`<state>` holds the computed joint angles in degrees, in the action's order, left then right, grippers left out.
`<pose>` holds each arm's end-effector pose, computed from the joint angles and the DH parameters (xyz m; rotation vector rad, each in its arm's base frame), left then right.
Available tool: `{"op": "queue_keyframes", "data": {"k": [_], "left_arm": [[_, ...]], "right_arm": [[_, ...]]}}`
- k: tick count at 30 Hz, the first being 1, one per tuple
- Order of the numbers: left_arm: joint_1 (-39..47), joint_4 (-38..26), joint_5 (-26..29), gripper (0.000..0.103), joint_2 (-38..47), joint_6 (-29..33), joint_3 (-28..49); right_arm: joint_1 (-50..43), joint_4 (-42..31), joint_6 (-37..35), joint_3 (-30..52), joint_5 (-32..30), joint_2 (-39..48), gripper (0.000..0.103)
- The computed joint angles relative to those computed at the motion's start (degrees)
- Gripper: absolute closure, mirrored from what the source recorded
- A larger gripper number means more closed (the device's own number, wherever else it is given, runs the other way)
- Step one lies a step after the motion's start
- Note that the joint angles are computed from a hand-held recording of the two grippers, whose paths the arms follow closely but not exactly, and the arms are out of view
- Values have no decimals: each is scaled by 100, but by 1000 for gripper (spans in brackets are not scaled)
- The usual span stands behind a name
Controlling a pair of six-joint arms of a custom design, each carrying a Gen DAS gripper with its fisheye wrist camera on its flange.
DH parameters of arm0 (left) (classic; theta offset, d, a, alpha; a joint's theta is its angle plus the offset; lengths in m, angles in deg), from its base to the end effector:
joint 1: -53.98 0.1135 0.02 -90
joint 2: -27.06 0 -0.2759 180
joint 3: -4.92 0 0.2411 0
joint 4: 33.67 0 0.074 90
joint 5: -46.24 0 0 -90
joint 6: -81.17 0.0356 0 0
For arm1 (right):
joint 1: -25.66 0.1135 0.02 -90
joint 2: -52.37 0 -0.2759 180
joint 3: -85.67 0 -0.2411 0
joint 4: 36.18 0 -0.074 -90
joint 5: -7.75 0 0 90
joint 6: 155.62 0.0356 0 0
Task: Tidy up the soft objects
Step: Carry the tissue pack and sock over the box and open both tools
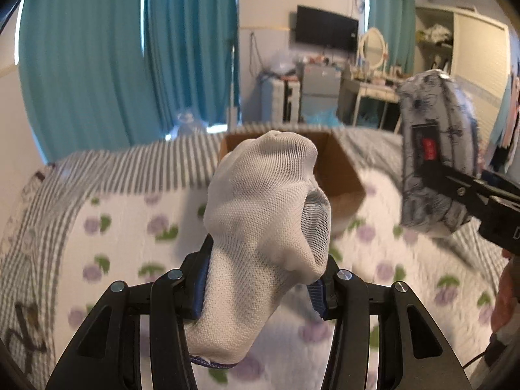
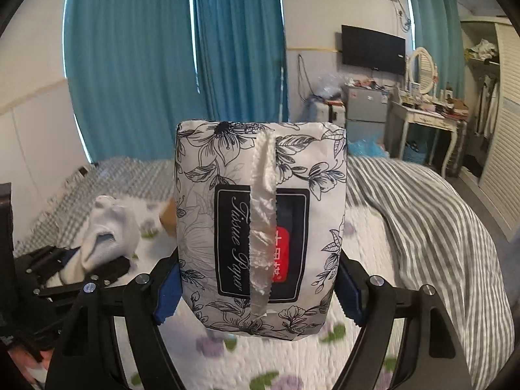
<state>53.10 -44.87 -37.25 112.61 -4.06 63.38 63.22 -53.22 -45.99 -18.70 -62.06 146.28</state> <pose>0.2990 -0.0086 0.2110 0.1717 2.2289 -0.0903 0.2892 0.2069 0.2510 -0.1390 2.1462 0.1952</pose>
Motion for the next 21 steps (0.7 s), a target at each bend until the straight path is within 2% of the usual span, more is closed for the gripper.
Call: {"op": "queue_keyframes", "data": {"k": [4, 10, 14, 16, 17, 18, 20, 21], "left_arm": [[-13, -240, 105, 55, 872, -42, 1181], [-87, -451, 52, 55, 2398, 6, 2749], [-233, -622, -307, 53, 3440, 415, 3681], [-249, -469, -283, 52, 3782, 525, 3874], [-235, -430, -196, 50, 3879, 522, 3929], [-238, -449, -157, 41, 3977, 507, 4015], [-270, -340, -208, 28, 4075, 492, 4033], [-284, -247, -225, 28, 4071, 497, 3982]], "right_arm": [[-378, -313, -329, 1317, -578, 818, 25], [-922, -1034, -362, 3546, -1288, 2732, 25], [-1112, -1441, -392, 4651, -1520, 3743, 25], [-1165, -1418, -466, 4824, -1536, 3964, 25], [-1205, -1412, -494, 4949, -1584, 4094, 24], [-1254, -1390, -511, 5046, -1651, 4201, 23], [-1315, -1382, -462, 5280, -1667, 4397, 21], [-1336, -1397, -423, 5351, -1670, 4448, 18]]}}
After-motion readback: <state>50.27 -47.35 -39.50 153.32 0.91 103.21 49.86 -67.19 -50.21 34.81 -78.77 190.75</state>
